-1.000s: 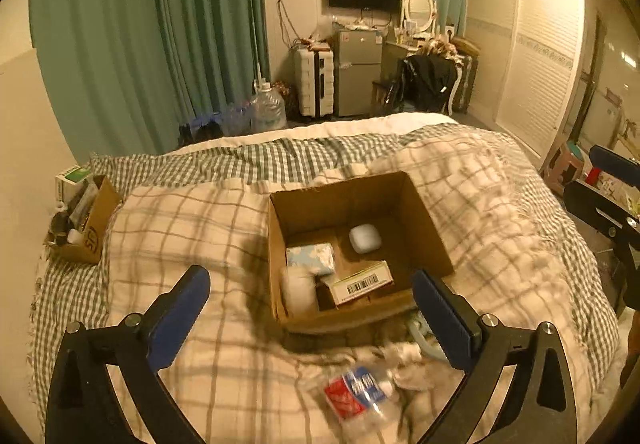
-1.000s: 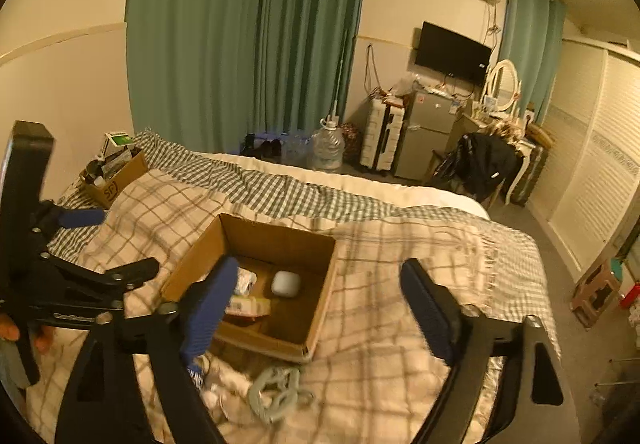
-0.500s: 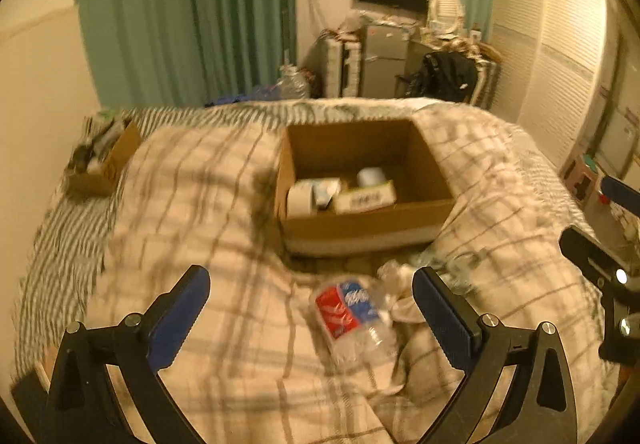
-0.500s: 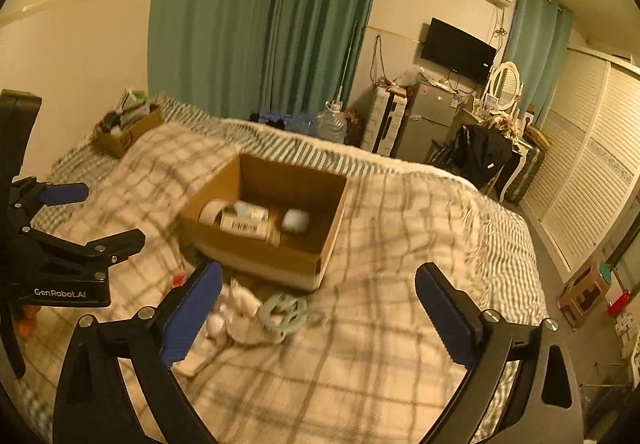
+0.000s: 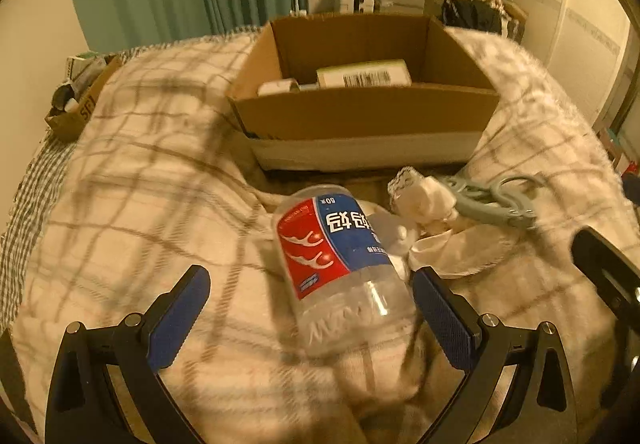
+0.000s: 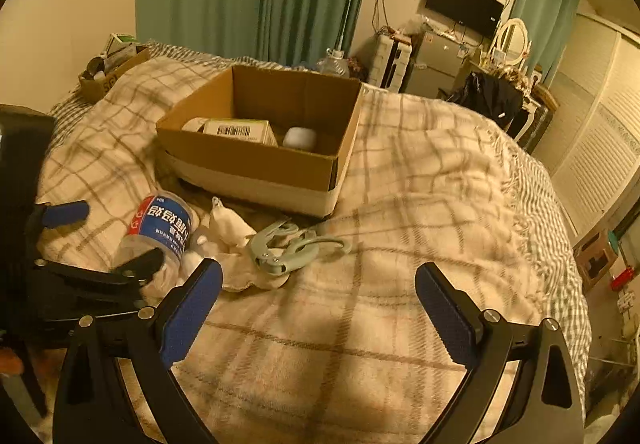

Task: Organize objects
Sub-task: 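Grasp the cotton swab bottle with the left gripper while the right grasps the grey clip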

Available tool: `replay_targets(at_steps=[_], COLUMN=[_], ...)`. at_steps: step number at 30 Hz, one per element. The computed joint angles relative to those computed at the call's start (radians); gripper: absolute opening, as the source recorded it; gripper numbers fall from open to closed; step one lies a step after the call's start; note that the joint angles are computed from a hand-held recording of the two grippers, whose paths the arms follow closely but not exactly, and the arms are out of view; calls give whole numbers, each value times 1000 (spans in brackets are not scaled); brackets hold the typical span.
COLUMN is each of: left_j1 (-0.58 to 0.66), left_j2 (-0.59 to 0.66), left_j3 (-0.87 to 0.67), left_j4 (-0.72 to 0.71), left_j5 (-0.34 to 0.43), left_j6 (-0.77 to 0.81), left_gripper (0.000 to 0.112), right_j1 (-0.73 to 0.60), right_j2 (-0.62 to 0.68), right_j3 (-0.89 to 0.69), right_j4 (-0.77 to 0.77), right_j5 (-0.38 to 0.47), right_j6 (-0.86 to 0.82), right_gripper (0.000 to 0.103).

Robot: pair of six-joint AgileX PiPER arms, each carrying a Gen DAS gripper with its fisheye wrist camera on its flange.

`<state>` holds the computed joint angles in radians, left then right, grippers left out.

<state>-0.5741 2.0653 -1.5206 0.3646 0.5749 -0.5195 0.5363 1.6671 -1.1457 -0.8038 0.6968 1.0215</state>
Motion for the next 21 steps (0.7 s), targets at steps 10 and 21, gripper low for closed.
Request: replay_targets(at_steps=[10, 21], left_j1=[4, 82], left_j2=[82, -102], left_j3=[-57, 67], left_j4=[-97, -208], left_j5=[2, -77], left_j6=[128, 227], left_gripper=[70, 65], right_j1=[-17, -4], right_j2=[22, 54], right_j3=[-12, -108], right_j4=[56, 113], right_j5=[-16, 36], right_j6=[-50, -206], right_gripper=[97, 97])
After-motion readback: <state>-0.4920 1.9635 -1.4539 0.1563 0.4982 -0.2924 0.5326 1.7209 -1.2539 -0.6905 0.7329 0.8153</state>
